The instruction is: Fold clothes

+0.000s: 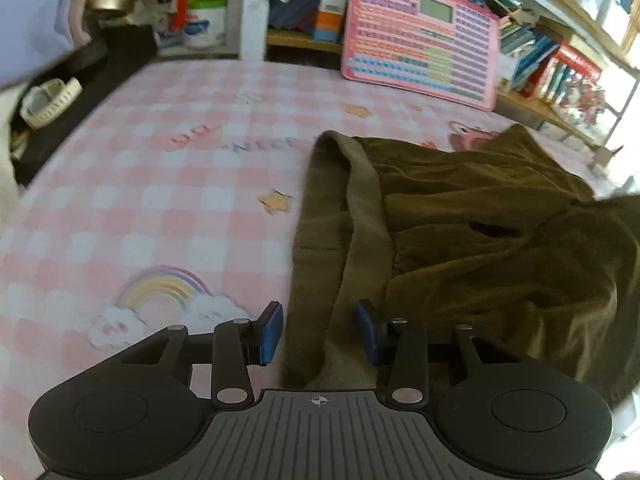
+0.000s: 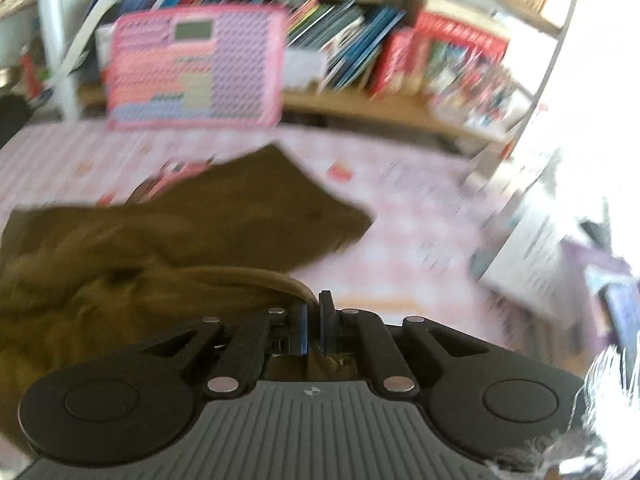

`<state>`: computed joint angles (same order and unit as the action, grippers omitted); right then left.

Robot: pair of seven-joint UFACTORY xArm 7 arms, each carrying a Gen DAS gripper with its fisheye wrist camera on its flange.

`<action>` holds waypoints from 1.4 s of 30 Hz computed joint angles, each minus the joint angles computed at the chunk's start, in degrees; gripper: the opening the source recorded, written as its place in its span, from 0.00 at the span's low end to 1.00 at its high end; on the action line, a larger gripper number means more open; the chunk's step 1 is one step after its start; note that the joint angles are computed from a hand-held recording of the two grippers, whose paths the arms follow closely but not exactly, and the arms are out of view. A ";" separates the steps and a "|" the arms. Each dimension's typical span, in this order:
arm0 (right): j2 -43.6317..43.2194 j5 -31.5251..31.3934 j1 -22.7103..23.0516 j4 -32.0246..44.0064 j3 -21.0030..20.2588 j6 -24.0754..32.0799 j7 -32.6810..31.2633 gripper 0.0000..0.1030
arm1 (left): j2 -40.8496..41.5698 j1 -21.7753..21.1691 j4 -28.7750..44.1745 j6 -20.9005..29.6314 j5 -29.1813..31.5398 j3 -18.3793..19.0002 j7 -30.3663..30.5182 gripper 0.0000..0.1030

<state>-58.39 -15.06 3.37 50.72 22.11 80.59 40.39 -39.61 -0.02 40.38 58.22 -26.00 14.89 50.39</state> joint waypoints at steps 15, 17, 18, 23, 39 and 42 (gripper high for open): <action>-3.79 8.35 7.92 -10.04 1.18 -4.71 7.91 0.48 | -2.47 -2.59 -0.77 -6.22 -2.08 -0.54 -3.24 0.39; -5.23 10.10 9.32 -11.68 1.54 -2.52 9.27 0.48 | -2.63 -3.07 -1.01 -6.66 -1.99 -0.96 -3.57 0.39; -6.07 10.59 9.74 -12.38 1.66 -0.76 9.97 0.47 | -2.78 -3.34 -1.18 -6.78 -1.93 -1.15 -3.70 0.39; -13.28 11.61 10.66 -15.25 0.98 8.13 13.85 0.55 | -3.54 -4.41 -1.97 -7.17 -1.32 -1.63 -3.92 0.39; -19.57 11.73 7.42 -14.46 0.67 17.87 12.81 0.22 | -1.77 -6.70 -1.33 -9.63 -1.57 -2.00 -4.88 0.39; -21.29 12.87 7.52 -12.90 0.95 22.86 12.73 0.22 | -0.74 -7.54 -0.96 -9.47 -2.27 -1.62 -4.04 0.38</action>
<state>-79.68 -2.19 10.89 37.82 23.06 103.45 53.11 -40.35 -7.56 39.42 48.75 -28.28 13.27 46.35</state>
